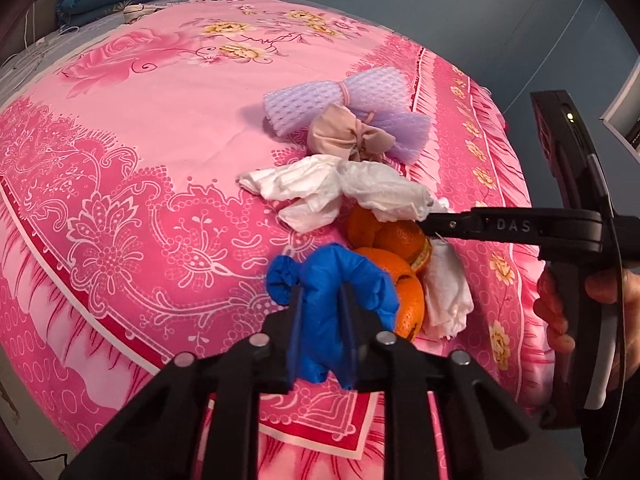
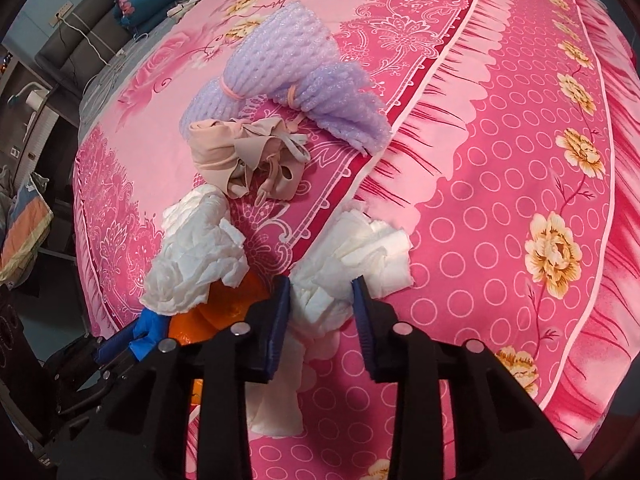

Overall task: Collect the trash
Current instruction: 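Grasp the blue glove with the left gripper while the right grasps a white tissue, then carry the blue glove and white tissue over the yellow-rimmed bin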

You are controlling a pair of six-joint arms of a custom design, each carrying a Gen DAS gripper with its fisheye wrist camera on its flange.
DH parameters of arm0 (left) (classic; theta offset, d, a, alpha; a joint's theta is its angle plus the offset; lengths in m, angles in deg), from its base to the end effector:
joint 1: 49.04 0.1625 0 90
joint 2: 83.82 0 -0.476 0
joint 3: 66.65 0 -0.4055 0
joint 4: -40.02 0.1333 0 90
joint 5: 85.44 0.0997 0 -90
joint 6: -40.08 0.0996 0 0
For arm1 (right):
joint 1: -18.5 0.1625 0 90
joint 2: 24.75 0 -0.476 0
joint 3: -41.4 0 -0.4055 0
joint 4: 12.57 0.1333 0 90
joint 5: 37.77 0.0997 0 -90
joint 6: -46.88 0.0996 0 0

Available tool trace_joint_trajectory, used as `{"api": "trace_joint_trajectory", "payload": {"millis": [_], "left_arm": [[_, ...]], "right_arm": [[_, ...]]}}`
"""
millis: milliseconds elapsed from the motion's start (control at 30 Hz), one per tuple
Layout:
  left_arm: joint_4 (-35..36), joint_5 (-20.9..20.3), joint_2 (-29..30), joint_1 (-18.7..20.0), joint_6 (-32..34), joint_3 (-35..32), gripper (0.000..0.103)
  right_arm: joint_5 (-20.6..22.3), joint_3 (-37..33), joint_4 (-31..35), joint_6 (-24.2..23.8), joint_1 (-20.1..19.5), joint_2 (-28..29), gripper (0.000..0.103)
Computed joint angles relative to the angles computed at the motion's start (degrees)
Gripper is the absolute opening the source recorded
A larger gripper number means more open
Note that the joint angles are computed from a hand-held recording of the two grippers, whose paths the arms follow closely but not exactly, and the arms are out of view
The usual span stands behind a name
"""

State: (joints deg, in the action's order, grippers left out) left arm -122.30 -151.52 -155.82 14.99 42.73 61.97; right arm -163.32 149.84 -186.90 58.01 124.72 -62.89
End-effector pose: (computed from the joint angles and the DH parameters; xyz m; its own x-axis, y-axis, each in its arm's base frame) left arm -0.0588 -0.5173 0.2159 -0.8494 0.3413 -0.4024 0.4613 0.8506 -0.2523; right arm 0.2477 -0.5814 0.0203 -0.8575 0.0896 0.5067 -0.1075 0.9318 -0.3468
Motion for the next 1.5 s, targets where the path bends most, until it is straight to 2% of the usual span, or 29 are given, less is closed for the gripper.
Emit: {"api": "trace_joint_trajectory", "payload": {"millis": [167, 333, 800, 1500], "left_arm": [[-0.2, 0.0, -0.6, -0.1, 0.1, 0.5, 0.009], [0.2, -0.2, -1.6, -0.1, -0.1, 0.8, 0.008], [1.3, 0.4, -6.9, -1.1, -1.4, 2.7, 0.007], [0.6, 2.9, -13.0, -6.4, -4.5, 6.0, 0.007]], "right_arm": [[0.1, 0.2, -0.9, -0.1, 0.3, 0.1, 0.015], [0.4, 1.1, -3.4, -1.2, 0.8, -0.4, 0.013], [2.2, 6.4, -9.9, -3.0, 3.6, -4.9, 0.012], [2.7, 15.5, -17.9, -4.3, 9.3, -11.8, 0.012]]}}
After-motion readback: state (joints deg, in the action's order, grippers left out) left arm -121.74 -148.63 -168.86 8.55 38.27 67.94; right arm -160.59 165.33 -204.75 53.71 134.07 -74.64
